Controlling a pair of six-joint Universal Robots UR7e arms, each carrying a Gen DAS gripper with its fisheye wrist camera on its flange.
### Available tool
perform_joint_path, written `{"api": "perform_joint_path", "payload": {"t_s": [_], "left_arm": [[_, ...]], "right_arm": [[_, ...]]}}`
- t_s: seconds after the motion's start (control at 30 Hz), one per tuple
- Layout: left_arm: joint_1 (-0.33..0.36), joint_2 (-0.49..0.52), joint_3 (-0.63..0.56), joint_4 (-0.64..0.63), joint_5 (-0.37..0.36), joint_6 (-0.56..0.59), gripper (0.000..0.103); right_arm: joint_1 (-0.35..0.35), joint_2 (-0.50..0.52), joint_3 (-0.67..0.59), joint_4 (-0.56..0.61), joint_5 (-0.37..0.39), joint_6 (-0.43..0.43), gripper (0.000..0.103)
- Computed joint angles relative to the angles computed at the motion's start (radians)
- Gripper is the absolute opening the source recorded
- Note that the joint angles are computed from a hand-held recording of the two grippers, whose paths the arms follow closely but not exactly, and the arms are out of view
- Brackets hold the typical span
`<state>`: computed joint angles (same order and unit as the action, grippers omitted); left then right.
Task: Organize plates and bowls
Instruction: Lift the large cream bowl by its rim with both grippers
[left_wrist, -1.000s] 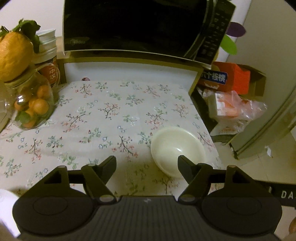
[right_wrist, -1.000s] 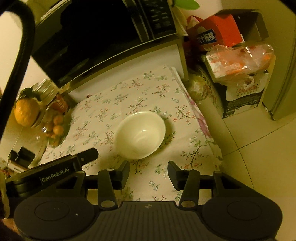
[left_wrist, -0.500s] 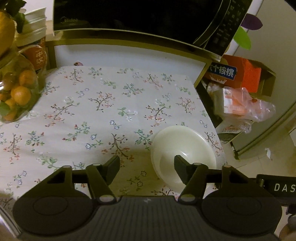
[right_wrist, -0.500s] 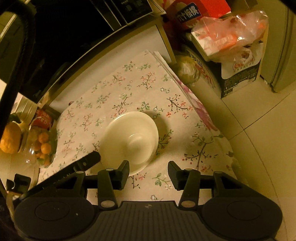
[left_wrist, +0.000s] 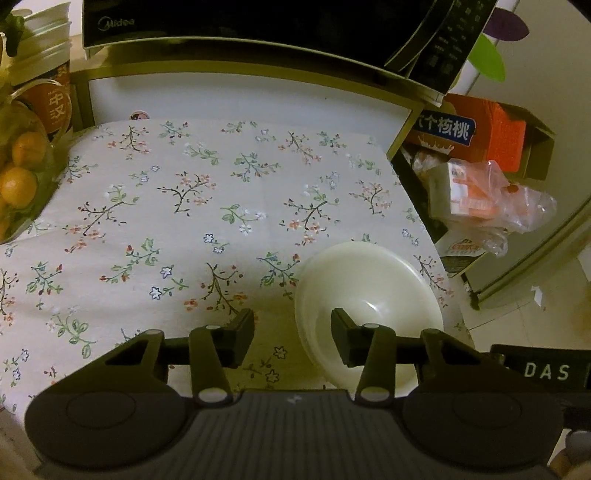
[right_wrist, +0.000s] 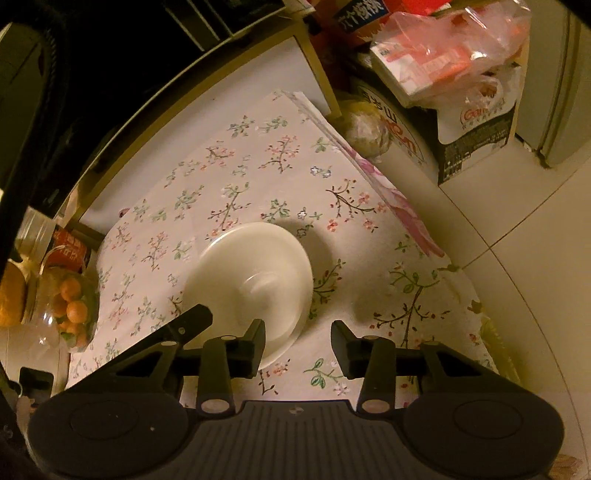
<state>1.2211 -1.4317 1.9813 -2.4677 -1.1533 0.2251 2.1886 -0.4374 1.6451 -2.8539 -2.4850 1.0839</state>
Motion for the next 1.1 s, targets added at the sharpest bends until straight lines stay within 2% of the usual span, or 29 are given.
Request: {"api": "perform_joint_path", "payload": {"t_s": [0.27,0.33,0.4,0.53,1.1], "left_arm": [[0.004,0.003,-0.002,0.011,-0.020,0.018,0.034],[0.007,0.004,-0.005,0.015,-0.029,0.021,0.028],[0.012,0.006,-0.009,0.024,-0.037,0.027,0.018],[0.013,0.006,-0.006,0.017,-0.034,0.032,0.009],[-0.016,-0.099,-0.012,0.087,-0.106,-0.012,0.008]], "right_arm": [[-0.007,0.030,-0.017,-0.037,-0.003,-0.031,0.024],[-0.008,0.035,-0.021,-0.044,-0.004,-0.039,0.020],[-0.008,0.038,-0.024,-0.045,-0.008,-0.045,0.012],[-0.005,0.040,-0.023,-0.050,-0.011,-0.054,0.011],[0.051,0.014,-0.028,-0.040,-0.035,-0.112,0.012]]}}
